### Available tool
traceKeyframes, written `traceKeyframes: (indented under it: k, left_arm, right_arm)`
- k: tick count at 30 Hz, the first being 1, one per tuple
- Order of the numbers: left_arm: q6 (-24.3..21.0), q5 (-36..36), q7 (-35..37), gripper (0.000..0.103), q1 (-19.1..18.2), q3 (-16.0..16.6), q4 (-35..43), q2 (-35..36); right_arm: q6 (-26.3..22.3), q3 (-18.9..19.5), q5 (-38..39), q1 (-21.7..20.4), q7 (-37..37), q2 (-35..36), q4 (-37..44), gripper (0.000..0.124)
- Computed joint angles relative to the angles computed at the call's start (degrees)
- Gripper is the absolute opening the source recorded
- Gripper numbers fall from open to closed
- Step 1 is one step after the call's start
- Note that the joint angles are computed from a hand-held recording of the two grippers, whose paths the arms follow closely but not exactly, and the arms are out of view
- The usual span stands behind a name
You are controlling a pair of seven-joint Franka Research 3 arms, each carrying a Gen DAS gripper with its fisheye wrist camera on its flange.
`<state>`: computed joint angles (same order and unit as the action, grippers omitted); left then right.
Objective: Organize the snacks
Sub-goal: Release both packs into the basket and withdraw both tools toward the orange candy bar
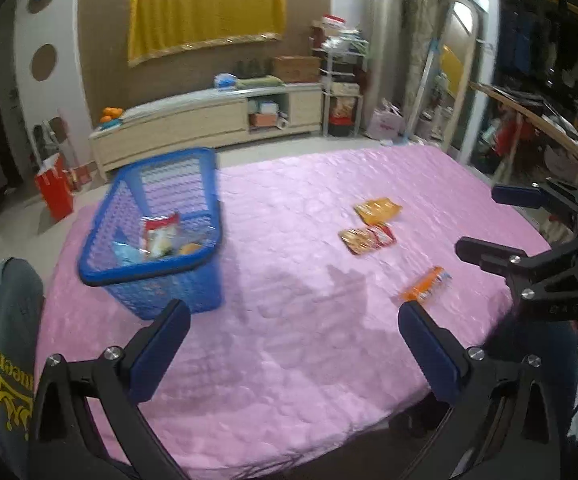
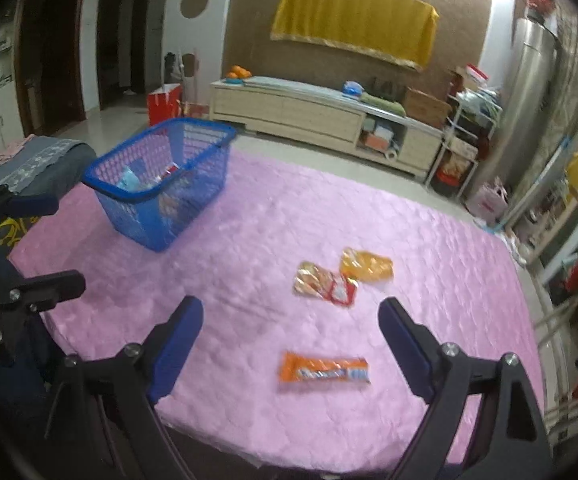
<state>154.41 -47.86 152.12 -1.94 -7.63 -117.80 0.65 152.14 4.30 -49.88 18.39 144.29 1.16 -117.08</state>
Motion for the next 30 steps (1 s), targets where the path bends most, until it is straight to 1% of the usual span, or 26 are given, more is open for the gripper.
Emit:
traceKeyframes:
  k: [5,9,10,15,17,19,20,22,24,26,28,29,30]
  left_arm:
    - [1.97,3.36,-1.17,0.103,-1.69,-1.51,-0.73,0.76]
    - [-1.89,6.24,-3.87,0.103,-2.19,-2.44,1.74,2.96]
    - [-2.14,6.96,-4.61,0.103,-2.33,-2.81,1.87,3.24]
    - [-1.85,11.77,-4.71,0.103,-3.65,-5.22,3.1,6.07]
    - [-1.48,14.23,-5.42,0.103,-4.24,-6.08,3.79,7.41]
    - [-1.97,16.07,-6.07,0.103,-4.35,-6.87,4.9,8.74]
    - [-2.52,16.66,-6.08,0.103,-4.27,-7.32,5.83,9.69]
    - [-3.33,18.15,-6.4,0.103,-4.23,-8.16,7.4,11.34]
    - [-3.83,21.42,-7.37,0.103,-4.66,-8.63,9.1,13.27]
    - [-4.42,25.52,-8.88,0.103,-5.2,-8.88,11.31,15.52]
    - [-5.48,28.76,-10.03,0.103,-5.35,-9.3,13.41,17.58]
    - [-6.23,30.4,-10.82,0.103,-5.51,-9.43,14.71,18.75]
    - [-6.97,32.05,-11.62,0.103,-5.71,-9.52,16.01,19.87]
  right_arm:
    - [0.49,-0.29,-0.17,-1.52,4.17,-2.68,-4.71,0.092]
    - [1.54,-0.24,-0.19,-3.74,6.83,-4.61,-8.16,0.092]
    - [1.47,-0.11,-0.49,-4.35,7.43,-4.8,-8.64,0.092]
    - [-4.67,0.85,-4.76,-5.96,10.83,-5.14,-10.08,0.092]
    - [-4.73,0.71,-5.82,-6.38,12.69,-5.73,-11.28,0.092]
    - [-5.8,1.04,-9.11,-6.9,16.42,-6.42,-12.59,0.092]
    - [-5.41,0.86,-9.89,-7.24,17.34,-6.6,-13.25,0.092]
    - [-2.9,-0.17,-7.5,-8.07,16.13,-6.43,-14.3,0.092]
    - [-0.76,-0.9,-4.68,-8.91,14.79,-6.04,-15.02,0.092]
    - [2.31,-1.9,0.61,-9.68,10.92,-5.33,-15.82,0.092]
    - [3.62,-2.46,6.53,-10.13,6.13,-4.31,-16.23,0.092]
    - [4.36,-2.54,7.04,-10.47,6.16,-4.14,-16.59,0.092]
    - [6.31,-2.87,8.41,-10.85,5.53,-3.99,-17.34,0.092]
